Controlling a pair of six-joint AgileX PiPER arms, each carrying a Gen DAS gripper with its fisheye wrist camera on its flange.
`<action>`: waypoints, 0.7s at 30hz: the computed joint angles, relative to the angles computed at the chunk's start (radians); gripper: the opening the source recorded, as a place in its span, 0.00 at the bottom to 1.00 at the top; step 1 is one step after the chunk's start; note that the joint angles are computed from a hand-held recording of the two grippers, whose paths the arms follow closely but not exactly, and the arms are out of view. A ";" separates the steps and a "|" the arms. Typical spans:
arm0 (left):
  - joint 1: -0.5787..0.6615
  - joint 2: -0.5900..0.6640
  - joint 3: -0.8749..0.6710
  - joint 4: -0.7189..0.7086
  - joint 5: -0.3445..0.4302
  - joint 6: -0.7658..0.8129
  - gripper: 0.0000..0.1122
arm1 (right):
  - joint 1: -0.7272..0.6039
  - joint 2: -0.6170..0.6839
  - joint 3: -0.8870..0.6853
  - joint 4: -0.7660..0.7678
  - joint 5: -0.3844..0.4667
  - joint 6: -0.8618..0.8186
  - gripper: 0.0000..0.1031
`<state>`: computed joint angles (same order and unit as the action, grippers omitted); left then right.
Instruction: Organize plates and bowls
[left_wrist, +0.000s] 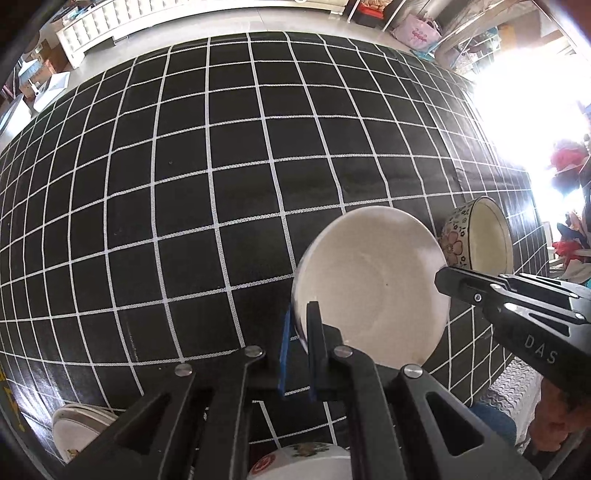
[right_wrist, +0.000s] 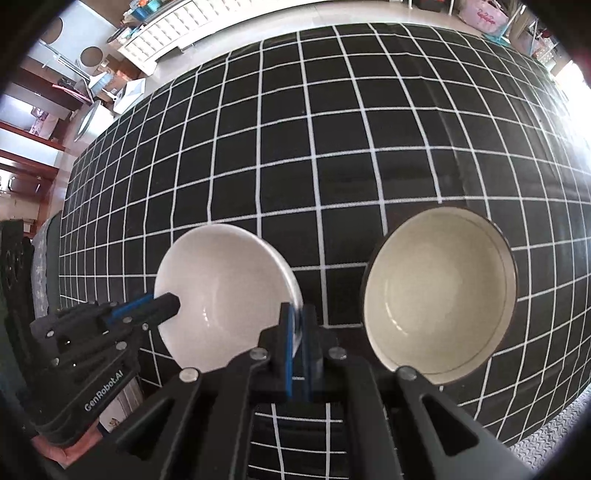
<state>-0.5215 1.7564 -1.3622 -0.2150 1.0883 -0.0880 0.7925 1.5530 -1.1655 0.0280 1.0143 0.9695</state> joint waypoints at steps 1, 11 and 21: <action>-0.005 0.003 0.001 0.005 -0.005 -0.004 0.05 | -0.004 -0.006 0.010 0.000 -0.003 -0.006 0.07; -0.045 0.033 -0.001 0.045 -0.032 -0.042 0.05 | -0.031 -0.017 0.096 0.021 -0.050 -0.045 0.07; -0.028 -0.009 0.034 0.035 -0.039 -0.015 0.06 | 0.022 -0.037 0.121 -0.011 -0.055 0.036 0.08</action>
